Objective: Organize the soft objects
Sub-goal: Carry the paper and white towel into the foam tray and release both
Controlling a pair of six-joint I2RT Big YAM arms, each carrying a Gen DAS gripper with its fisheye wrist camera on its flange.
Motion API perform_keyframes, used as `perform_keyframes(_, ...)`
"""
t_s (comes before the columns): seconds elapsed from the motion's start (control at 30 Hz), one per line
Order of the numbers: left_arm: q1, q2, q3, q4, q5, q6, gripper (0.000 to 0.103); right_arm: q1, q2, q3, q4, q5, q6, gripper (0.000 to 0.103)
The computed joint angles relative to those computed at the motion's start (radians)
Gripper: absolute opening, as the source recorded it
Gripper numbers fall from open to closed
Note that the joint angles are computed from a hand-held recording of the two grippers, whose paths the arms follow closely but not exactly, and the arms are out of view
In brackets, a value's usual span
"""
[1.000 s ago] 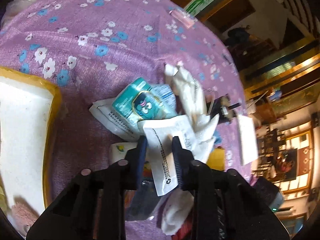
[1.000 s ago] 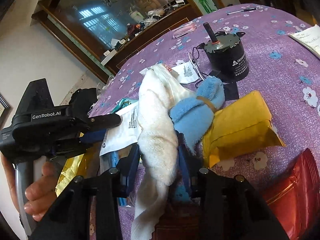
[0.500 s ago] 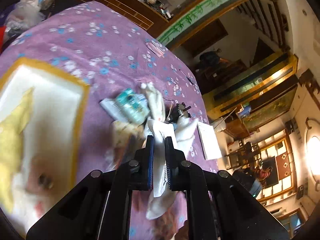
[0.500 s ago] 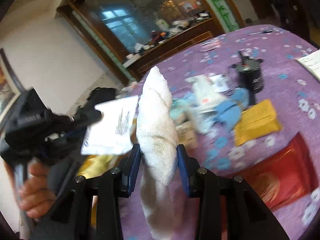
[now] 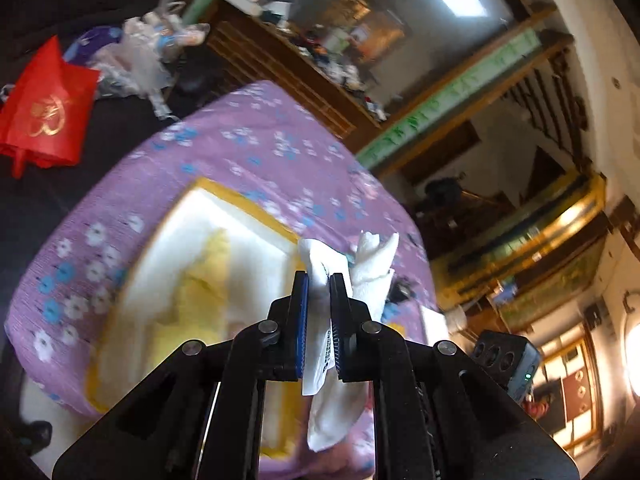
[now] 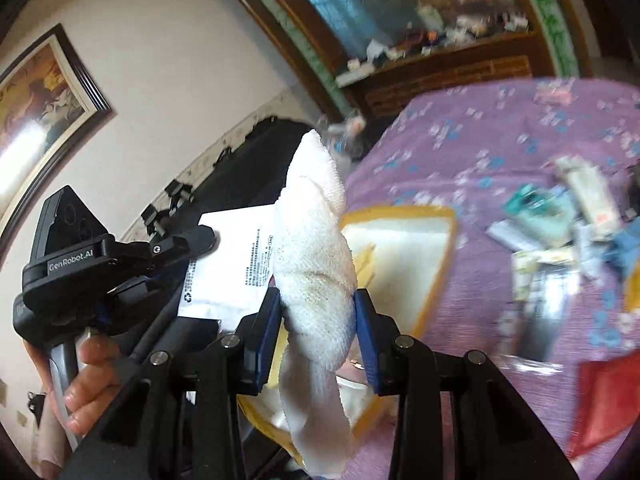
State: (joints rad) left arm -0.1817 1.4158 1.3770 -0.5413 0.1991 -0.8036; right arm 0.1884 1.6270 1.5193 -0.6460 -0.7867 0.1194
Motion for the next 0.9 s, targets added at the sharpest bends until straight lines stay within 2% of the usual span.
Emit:
perform_keyframes(0.17,0.066,0.113,0.047,0.006,0.033,0.009,0.009,0.063,0.110,0.096,-0.062,0.089,0.020,0.036)
perform_keyframes(0.27,0.113,0.171,0.076,-0.008,0.095,0.034,0.009,0.078,0.163,0.137,-0.082,0.148,0.028,0.036)
perform_keyframes(0.37,0.133,0.233,0.123,-0.049,0.125,0.057,0.009,0.075,0.197,0.163,-0.109,0.177,0.039,0.036)
perform_keyframes(0.43,0.130,0.274,0.169,-0.102,0.086,0.085,0.009,0.075,0.199,0.161,-0.111,0.202,0.035,0.036)
perform_keyframes(0.57,0.117,0.356,0.267,-0.226,0.061,0.124,0.011,0.083,0.194,0.160,-0.111,0.255,0.026,0.038)
perform_keyframes(0.6,0.111,0.378,0.293,-0.260,0.037,0.132,0.013,0.087,0.194,0.162,-0.110,0.267,0.018,0.038)
perform_keyframes(0.73,0.102,0.394,0.305,-0.295,0.007,0.159,0.021,0.097,0.187,0.145,-0.079,0.304,0.014,0.039)
perform_keyframes(0.77,0.102,0.383,0.291,-0.289,0.009,0.161,0.024,0.097,0.189,0.146,-0.073,0.301,0.018,0.040)
perform_keyframes(0.83,0.108,0.348,0.252,-0.250,0.034,0.156,0.045,0.091,0.183,0.133,-0.052,0.274,0.023,0.045)
perform_keyframes(0.87,0.112,0.331,0.231,-0.223,0.045,0.149,0.047,0.087,0.177,0.124,-0.037,0.268,0.032,0.053)
perform_keyframes(0.9,0.116,0.311,0.208,-0.193,0.053,0.141,0.047,0.081,0.165,0.103,-0.009,0.255,0.048,0.055)
